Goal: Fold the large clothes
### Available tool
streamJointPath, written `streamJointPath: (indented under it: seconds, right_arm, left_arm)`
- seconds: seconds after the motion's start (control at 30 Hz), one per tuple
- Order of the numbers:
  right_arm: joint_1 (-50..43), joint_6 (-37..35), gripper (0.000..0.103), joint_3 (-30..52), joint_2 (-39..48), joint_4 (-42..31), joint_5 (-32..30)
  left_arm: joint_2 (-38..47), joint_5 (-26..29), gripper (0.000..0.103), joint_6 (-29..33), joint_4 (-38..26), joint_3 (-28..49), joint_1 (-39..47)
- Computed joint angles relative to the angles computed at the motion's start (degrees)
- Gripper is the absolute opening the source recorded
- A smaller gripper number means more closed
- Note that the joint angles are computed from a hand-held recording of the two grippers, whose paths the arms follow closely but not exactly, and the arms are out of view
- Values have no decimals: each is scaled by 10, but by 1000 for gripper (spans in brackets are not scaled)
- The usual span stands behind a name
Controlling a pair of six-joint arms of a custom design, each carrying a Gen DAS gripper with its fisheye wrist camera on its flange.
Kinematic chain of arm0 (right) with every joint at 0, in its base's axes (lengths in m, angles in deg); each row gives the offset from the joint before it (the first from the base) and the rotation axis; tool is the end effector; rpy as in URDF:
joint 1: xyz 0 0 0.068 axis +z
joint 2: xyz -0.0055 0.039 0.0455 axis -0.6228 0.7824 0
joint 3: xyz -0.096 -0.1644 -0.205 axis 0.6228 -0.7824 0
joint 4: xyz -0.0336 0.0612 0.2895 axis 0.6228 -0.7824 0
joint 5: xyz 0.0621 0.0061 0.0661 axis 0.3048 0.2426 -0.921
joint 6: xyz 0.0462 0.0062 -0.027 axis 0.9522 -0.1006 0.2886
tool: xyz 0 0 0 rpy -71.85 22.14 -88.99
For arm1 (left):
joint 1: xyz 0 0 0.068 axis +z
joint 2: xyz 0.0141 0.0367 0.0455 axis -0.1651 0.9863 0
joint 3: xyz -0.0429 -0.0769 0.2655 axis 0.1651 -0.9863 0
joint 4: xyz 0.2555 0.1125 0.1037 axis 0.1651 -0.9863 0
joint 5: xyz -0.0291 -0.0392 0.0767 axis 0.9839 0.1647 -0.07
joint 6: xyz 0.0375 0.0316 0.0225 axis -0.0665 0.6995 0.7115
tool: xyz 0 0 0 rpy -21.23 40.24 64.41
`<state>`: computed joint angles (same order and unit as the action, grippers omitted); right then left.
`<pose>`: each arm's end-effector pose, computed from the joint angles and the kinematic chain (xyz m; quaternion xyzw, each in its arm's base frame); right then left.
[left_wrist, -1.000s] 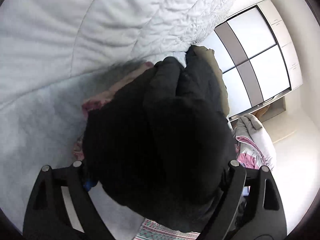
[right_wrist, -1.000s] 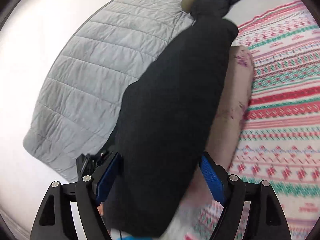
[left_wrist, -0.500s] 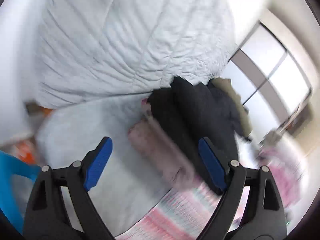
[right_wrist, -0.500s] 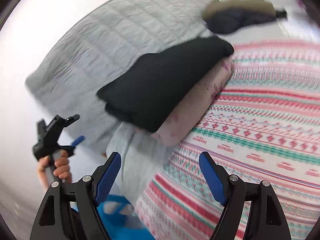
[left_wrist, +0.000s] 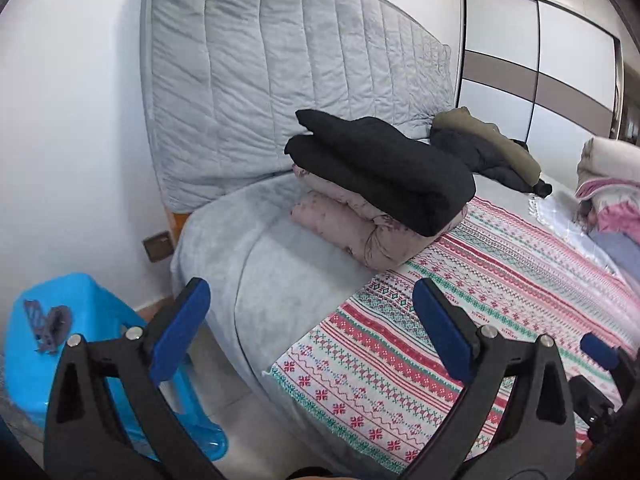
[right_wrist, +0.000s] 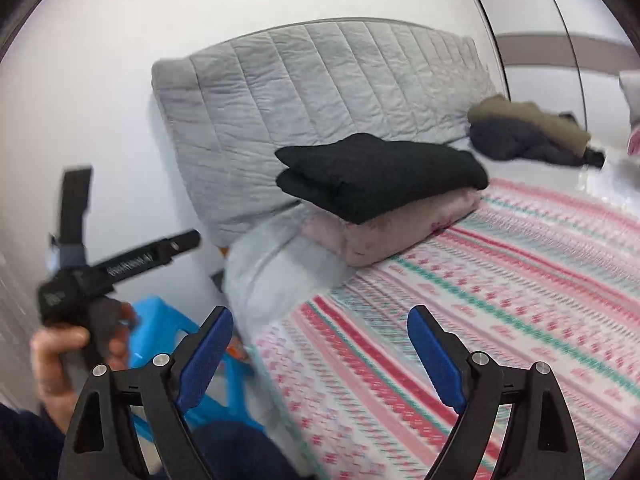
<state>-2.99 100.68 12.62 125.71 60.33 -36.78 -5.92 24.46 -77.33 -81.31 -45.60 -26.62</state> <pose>0.2573 0.1796 0.1985 -0.1083 0.8579 0.1890 0.4654 0.2906 -0.0767 0.2172 -0.0734 0.8741 0.0175 0.4799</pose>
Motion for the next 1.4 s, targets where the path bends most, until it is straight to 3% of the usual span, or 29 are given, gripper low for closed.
streamJointPath:
  seconds: [0.1,0.17,0.43,0.97,1.4]
  right_arm:
    - [5,-14,90,-65,-35,47,63]
    - [-9,-3,90,-87,-51,52,51]
    - [-32,3,90,-104,-95,38,15]
    - [-56,12,90,-116,-128,21,6]
    - [-45,0,90,-111,-120,11,48]
  left_arm:
    - [-28,-107,101,-32,-1,-29,-75]
    - [-37,-152,102,-49,-4,-43,-120]
    - [-20,-233,102,-91,-61,-22,-225]
    - [-6,-285,102,-148,-96,-11,-279]
    - [28,-275,102,-151,-90,0,-285]
